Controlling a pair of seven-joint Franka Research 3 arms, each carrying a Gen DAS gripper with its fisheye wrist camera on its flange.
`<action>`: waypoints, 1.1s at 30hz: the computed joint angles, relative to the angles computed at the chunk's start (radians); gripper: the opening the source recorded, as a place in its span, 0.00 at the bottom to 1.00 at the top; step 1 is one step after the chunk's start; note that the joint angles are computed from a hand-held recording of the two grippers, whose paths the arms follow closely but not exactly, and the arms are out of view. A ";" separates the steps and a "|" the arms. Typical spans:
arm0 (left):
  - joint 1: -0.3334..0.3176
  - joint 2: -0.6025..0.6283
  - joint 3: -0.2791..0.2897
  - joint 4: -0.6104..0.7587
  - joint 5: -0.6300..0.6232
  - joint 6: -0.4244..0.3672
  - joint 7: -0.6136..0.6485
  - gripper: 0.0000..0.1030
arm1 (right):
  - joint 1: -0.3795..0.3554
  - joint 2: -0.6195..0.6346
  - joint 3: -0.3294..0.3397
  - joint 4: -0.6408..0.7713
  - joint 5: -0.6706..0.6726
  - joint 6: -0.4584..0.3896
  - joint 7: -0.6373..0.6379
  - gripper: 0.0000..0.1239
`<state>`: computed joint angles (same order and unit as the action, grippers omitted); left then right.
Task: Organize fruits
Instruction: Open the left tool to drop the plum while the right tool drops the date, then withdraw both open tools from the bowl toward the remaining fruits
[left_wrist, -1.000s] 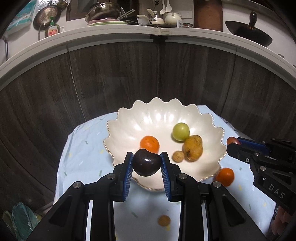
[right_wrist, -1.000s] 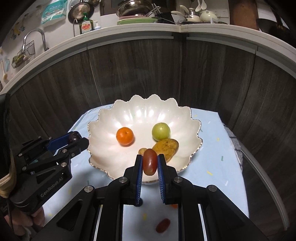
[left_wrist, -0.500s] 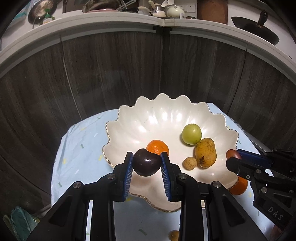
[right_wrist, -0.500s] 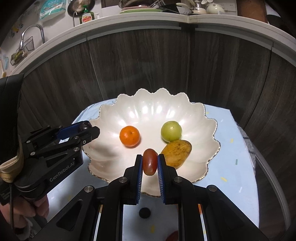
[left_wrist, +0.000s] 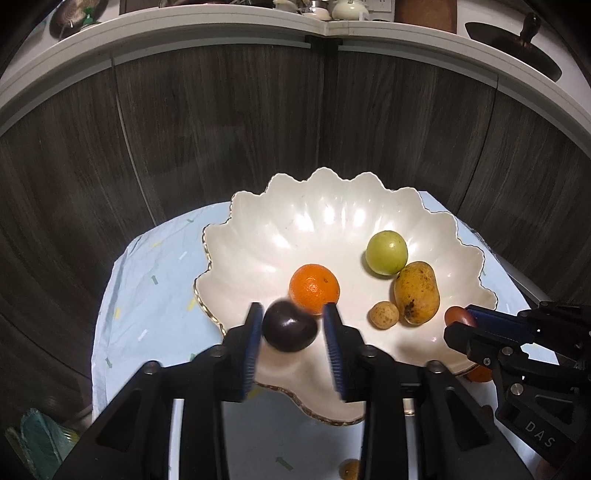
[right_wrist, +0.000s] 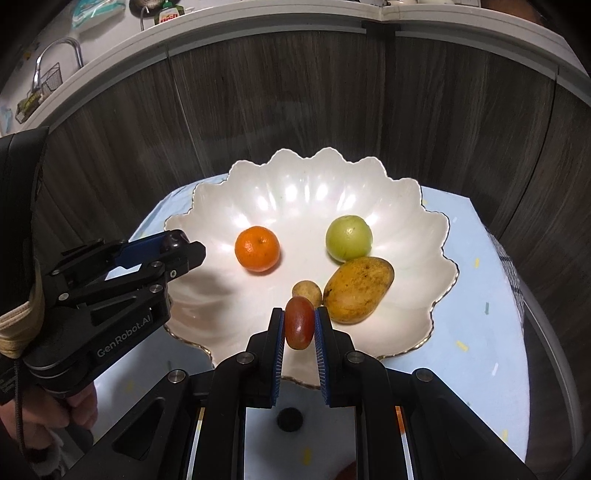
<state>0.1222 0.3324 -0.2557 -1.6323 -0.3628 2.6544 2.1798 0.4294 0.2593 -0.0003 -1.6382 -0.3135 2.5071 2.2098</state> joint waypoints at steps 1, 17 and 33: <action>-0.002 -0.004 0.002 -0.005 0.002 0.010 -0.004 0.46 | 0.000 0.000 0.000 0.001 0.001 -0.005 0.001 0.15; -0.003 -0.075 0.021 -0.074 0.027 0.045 -0.030 0.73 | 0.010 -0.060 0.003 -0.034 -0.114 -0.077 0.115 0.50; -0.047 -0.219 0.073 -0.193 -0.052 0.047 0.016 0.81 | -0.024 -0.177 0.057 -0.115 -0.210 -0.095 0.219 0.52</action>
<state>0.0754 0.1135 -0.1830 -1.8249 -0.4147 2.7011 2.1955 0.4053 0.0821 0.0564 -1.7537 -0.5237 2.4124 2.4289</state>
